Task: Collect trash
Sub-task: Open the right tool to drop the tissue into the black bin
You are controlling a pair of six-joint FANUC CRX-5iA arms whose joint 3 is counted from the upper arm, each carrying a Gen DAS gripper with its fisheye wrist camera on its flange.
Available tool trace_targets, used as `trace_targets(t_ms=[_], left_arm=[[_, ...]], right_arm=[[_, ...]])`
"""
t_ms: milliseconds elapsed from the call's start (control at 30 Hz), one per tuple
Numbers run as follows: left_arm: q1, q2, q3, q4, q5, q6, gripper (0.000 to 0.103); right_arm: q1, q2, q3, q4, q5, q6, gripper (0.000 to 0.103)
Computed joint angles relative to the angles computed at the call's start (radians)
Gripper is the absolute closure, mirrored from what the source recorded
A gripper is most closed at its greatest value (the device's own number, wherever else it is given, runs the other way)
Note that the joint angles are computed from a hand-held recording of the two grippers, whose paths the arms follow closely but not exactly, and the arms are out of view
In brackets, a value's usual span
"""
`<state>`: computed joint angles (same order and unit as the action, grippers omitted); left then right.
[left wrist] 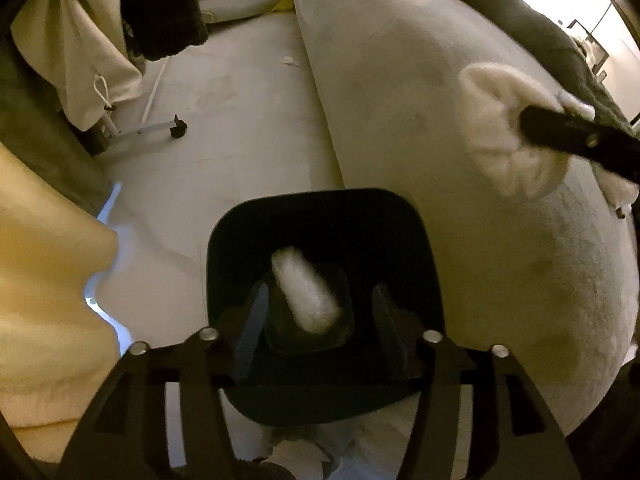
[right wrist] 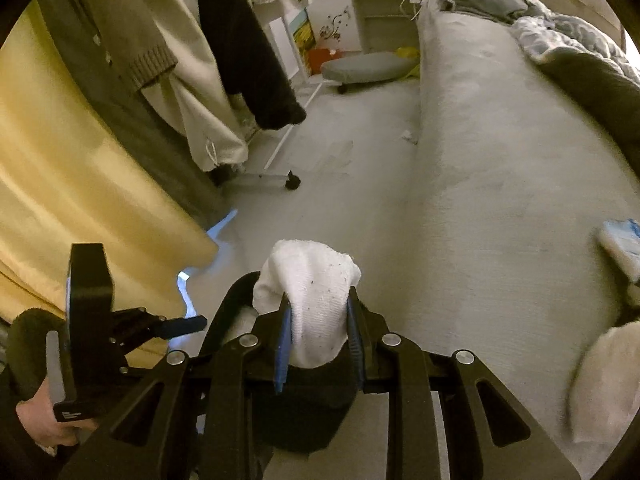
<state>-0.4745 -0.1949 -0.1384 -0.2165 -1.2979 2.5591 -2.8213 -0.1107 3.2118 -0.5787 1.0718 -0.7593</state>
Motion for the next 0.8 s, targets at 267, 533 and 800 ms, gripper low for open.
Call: trace_targets(t_ms=[267, 533, 800], left_arm=[[-0.078, -0.043, 0.033, -0.159, -0.057, 0.072, 0.026], [-0.243, -0.05, 0.098, -0.447, -0.194, 0.193, 0.021], [-0.291, -0.093, 0.099, -0.54, -0.227, 0.255, 0.019]], right_arm=[[0.048, -0.056, -0.039, 0.051, 0.01, -0.054, 0.078], [0.099, -0.11, -0.074, 0.096, 0.019, -0.108, 0.078], [0.127, -0.151, -0.105, 0.149, 0.037, -0.156, 0.078]])
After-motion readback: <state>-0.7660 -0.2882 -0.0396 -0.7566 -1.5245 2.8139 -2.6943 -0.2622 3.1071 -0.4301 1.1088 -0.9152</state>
